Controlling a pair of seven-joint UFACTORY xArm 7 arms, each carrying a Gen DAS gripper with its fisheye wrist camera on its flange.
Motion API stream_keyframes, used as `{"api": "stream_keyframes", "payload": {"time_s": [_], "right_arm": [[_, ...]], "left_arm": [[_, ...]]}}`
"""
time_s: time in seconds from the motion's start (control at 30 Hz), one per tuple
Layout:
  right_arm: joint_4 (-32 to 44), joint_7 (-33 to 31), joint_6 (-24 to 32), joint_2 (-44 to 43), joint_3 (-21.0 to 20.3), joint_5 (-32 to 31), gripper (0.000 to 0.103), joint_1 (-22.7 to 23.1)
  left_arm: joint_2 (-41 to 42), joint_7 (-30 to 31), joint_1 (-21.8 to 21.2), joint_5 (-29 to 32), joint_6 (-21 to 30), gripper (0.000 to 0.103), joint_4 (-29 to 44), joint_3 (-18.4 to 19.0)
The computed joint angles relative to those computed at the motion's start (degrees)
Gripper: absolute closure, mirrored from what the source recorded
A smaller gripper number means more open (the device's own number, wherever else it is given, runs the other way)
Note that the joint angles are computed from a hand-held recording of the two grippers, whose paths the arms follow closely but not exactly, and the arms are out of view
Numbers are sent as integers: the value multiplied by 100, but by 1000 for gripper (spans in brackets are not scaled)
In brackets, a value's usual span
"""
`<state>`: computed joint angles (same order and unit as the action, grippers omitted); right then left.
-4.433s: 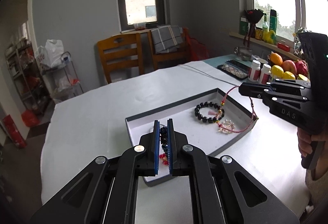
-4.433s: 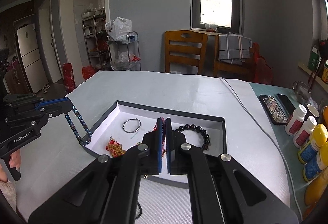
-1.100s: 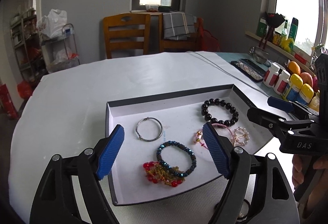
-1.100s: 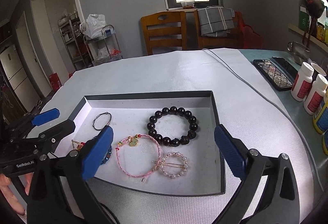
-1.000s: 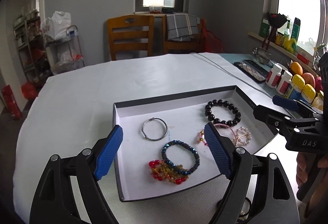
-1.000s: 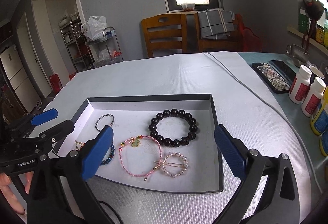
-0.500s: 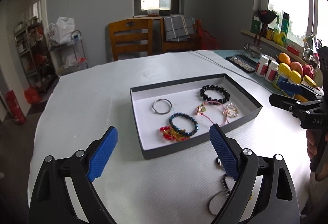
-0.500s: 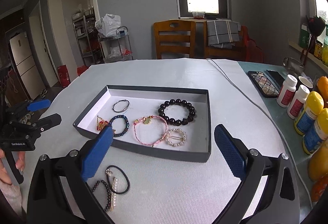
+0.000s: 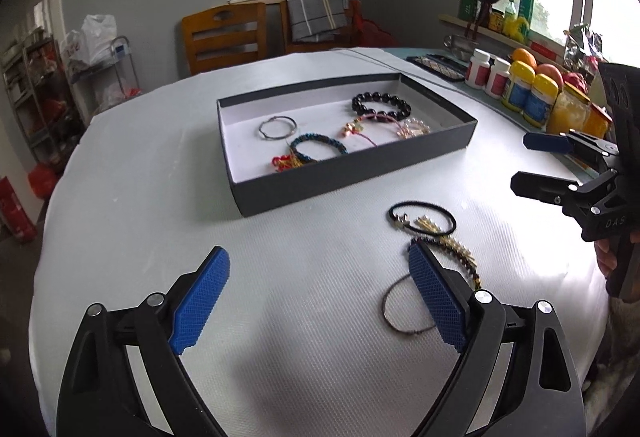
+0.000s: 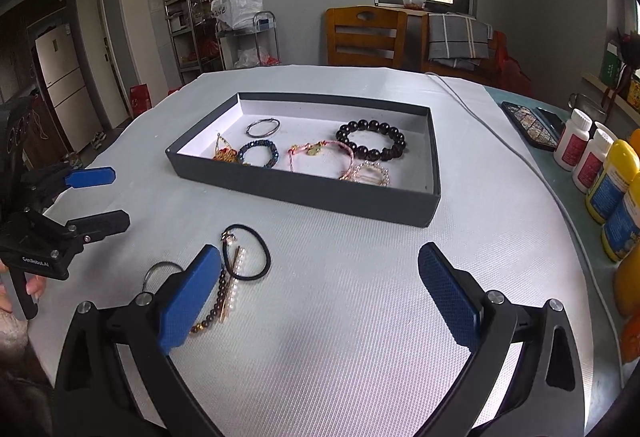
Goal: Organize jewelry
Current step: 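Move both open tools back toward the silver bangle and garnet bracelet, then close the left tool on the silver bangle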
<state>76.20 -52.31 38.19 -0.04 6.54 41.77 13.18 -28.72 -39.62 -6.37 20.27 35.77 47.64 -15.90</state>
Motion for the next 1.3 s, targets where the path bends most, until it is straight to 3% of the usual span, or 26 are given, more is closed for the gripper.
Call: {"api": "stream_keyframes", "payload": {"time_s": [0.33, 0.63, 0.73, 0.8, 0.97, 1.07, 1.2, 1.3], "right_arm": [[-640, -385, 169, -394, -103, -48, 6, 79], [-767, -675, 533, -481, -167, 50, 6, 124], [-782, -696, 590, -489, -158, 1, 6, 145], [-800, -725, 610, -512, -162, 24, 6, 156], [-837, -687, 609, -538, -152, -56, 6, 186], [-820, -654, 616, -523, -148, -80, 6, 199], [-798, -596, 639, -513, -125, -80, 6, 228], [-802, -506, 655, -528, -98, -97, 14, 263]], "left_arm": [[244, 369, -470, -502, -193, 10, -119, 118], [581, 316, -529, -509, -324, 13, 45, 77], [622, 494, -651, -613, -369, 24, 45, 150], [680, 630, -725, -703, -319, 38, 76, 190], [695, 706, -760, -775, -325, 43, 80, 202], [666, 660, -713, -689, -280, 54, 73, 158], [591, 650, -694, -618, -229, 54, 31, 116], [431, 532, -622, -490, -169, 54, -32, 61]]}}
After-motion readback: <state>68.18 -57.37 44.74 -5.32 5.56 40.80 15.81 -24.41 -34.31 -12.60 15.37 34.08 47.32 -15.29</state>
